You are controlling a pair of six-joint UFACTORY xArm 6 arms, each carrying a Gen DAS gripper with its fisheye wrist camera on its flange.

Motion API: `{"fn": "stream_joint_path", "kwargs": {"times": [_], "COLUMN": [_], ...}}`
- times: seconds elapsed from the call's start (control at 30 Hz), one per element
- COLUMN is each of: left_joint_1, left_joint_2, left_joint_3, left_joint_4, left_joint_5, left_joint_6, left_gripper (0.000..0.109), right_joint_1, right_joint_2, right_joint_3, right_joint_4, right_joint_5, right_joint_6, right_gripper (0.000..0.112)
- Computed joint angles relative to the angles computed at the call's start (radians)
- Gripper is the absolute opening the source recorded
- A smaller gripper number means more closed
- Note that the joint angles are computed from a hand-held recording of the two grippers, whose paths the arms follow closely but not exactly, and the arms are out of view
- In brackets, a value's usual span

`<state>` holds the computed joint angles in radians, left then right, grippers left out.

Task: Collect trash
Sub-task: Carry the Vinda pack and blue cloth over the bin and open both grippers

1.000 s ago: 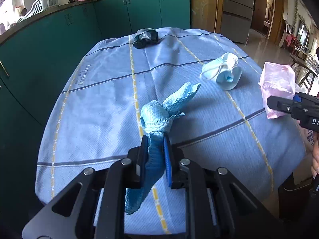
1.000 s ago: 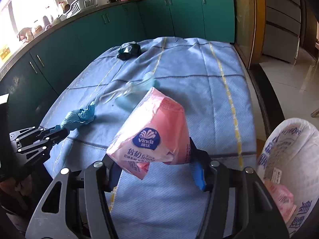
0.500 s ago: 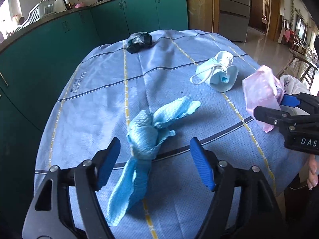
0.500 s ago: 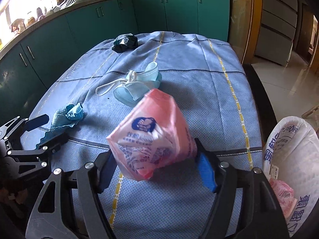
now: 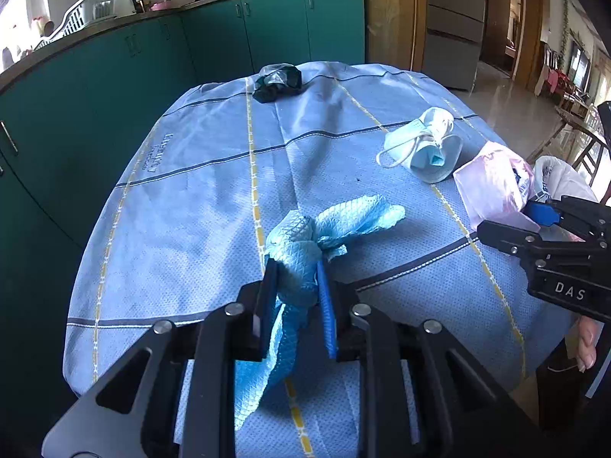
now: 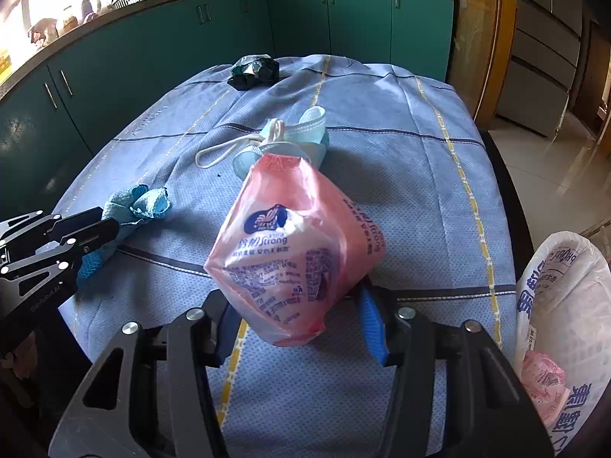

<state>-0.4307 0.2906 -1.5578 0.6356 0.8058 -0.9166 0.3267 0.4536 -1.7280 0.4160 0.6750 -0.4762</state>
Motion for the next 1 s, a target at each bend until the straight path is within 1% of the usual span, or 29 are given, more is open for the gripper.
{"fn": "stream_joint_path", "kwargs": {"times": [0.13, 0.33, 0.5, 0.7, 0.8, 0.87, 1.0], "left_joint_1": [-0.007, -0.038, -0.058, -0.08, -0.09, -0.097, -0.113], "left_joint_2": [-0.026, -0.046, -0.059, -0.065, -0.054, -0.041, -0.001], "left_joint_3": [0.018, 0.002, -0.008, -0.027, -0.047, -0.066, -0.117], "left_joint_4": [0.03, 0.127, 0.166, 0.196, 0.199, 0.196, 0.171], "left_joint_5": [-0.007, 0.033, 0.047, 0.06, 0.058, 0.054, 0.045], "left_joint_6": [-0.036, -0.098, -0.108, -0.112, -0.103, -0.091, -0.057], "left_gripper": [0.022, 0.022, 0.022, 0.022, 0.022, 0.022, 0.022], "right_joint_1": [-0.007, -0.033, -0.046, -0.098, -0.143, -0.183, -0.257], "right_joint_2": [-0.029, -0.067, -0.091, -0.14, -0.168, -0.186, -0.202], "right_joint_3": [0.03, 0.066, 0.097, 0.149, 0.177, 0.202, 0.235], "right_joint_4": [0.017, 0.021, 0.033, 0.033, 0.0, -0.059, -0.168], "right_joint_5": [-0.029, -0.058, -0.076, -0.146, -0.193, -0.23, -0.257], "right_joint_6": [-0.007, 0.009, 0.008, 0.032, 0.08, 0.145, 0.267], "right_gripper": [0.053, 0.053, 0.053, 0.053, 0.053, 0.053, 0.053]}}
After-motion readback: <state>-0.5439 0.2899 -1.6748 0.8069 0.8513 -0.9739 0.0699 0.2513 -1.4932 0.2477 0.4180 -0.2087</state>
